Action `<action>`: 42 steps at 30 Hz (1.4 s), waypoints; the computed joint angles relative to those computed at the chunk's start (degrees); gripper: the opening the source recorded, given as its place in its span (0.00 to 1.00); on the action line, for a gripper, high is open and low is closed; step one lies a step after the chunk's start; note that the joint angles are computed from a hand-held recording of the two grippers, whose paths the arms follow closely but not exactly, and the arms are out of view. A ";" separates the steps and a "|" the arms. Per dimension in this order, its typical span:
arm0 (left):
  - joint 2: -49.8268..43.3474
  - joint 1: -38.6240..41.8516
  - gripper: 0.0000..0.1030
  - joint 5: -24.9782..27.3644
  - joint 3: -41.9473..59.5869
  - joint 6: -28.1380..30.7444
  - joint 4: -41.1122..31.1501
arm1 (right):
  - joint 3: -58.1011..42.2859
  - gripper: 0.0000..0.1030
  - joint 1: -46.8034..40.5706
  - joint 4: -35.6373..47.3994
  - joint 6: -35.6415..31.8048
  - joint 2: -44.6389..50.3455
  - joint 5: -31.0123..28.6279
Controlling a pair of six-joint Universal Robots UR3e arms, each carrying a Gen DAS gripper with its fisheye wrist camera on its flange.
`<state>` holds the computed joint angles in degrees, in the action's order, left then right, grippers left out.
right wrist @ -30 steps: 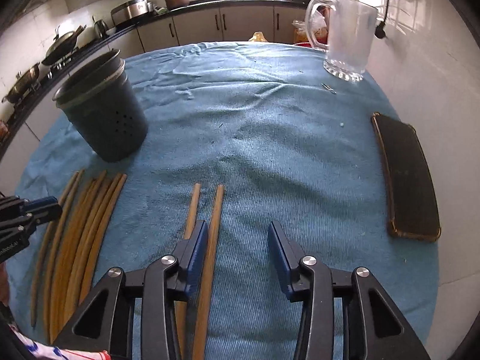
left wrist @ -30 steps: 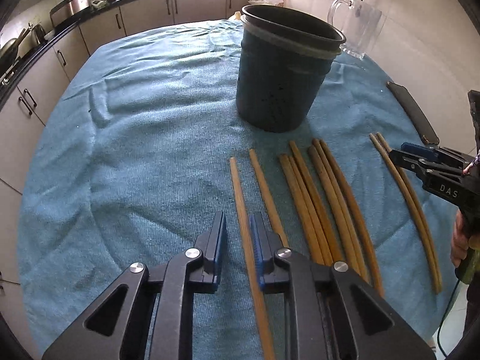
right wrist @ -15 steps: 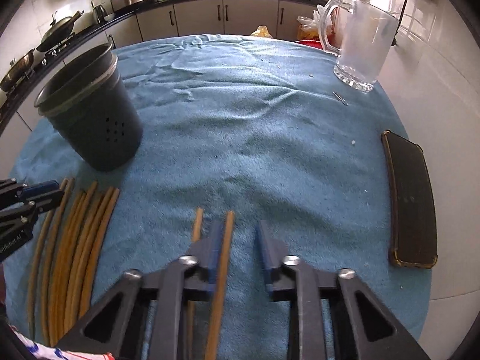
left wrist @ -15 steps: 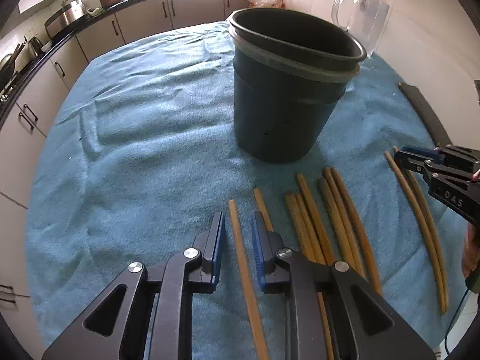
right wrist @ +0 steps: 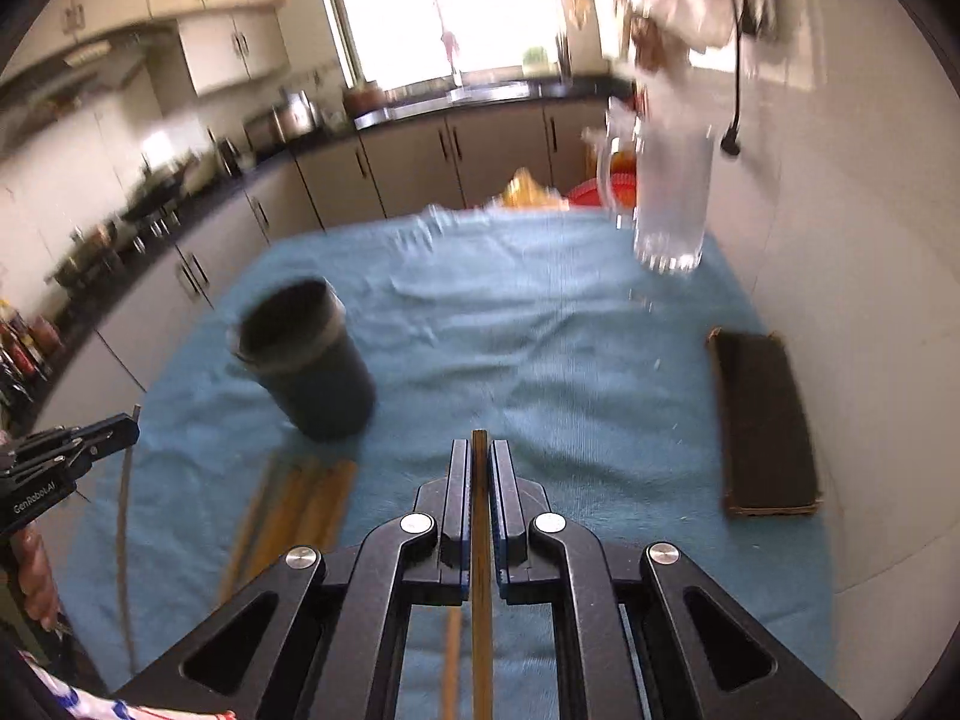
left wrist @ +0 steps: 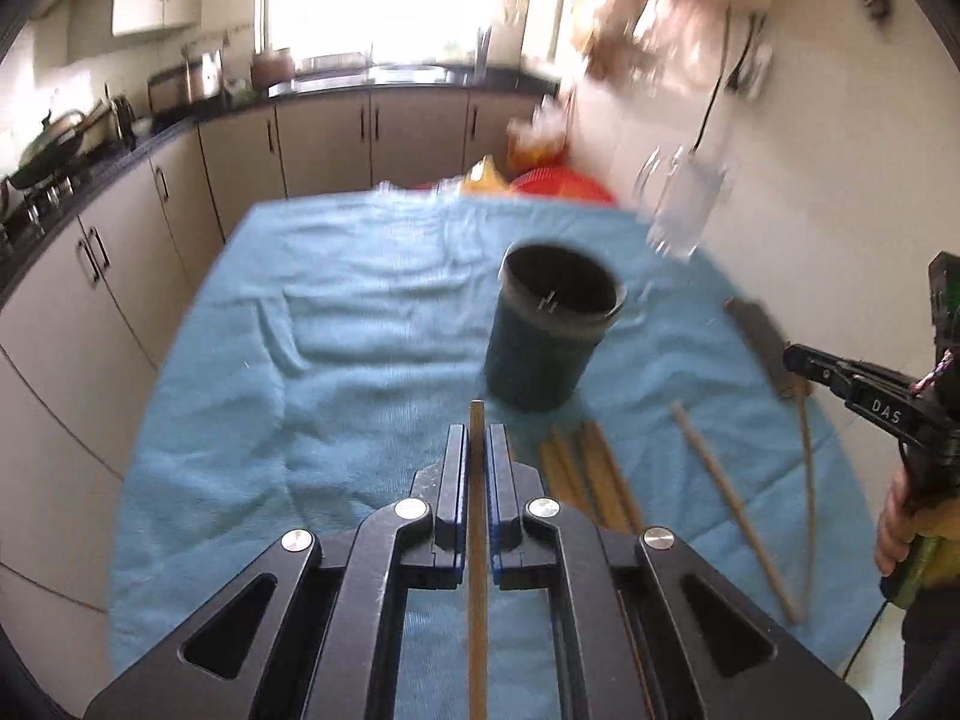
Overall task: Organize utensils
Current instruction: 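Lift both held chopsticks and carry them above the black utensil holder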
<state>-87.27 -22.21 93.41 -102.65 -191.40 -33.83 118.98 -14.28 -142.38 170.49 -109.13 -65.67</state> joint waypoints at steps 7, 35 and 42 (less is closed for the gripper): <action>8.89 -7.16 0.05 5.98 -3.77 -1.75 2.13 | 2.42 0.05 -7.80 12.01 -2.99 -20.11 8.21; 3.36 -4.56 0.05 3.63 17.54 -4.30 -2.18 | -19.73 0.05 4.21 2.39 5.80 -7.59 4.76; -6.35 -0.60 0.05 1.62 37.03 -4.15 -9.89 | -38.24 0.05 13.36 -2.43 11.69 9.60 -2.45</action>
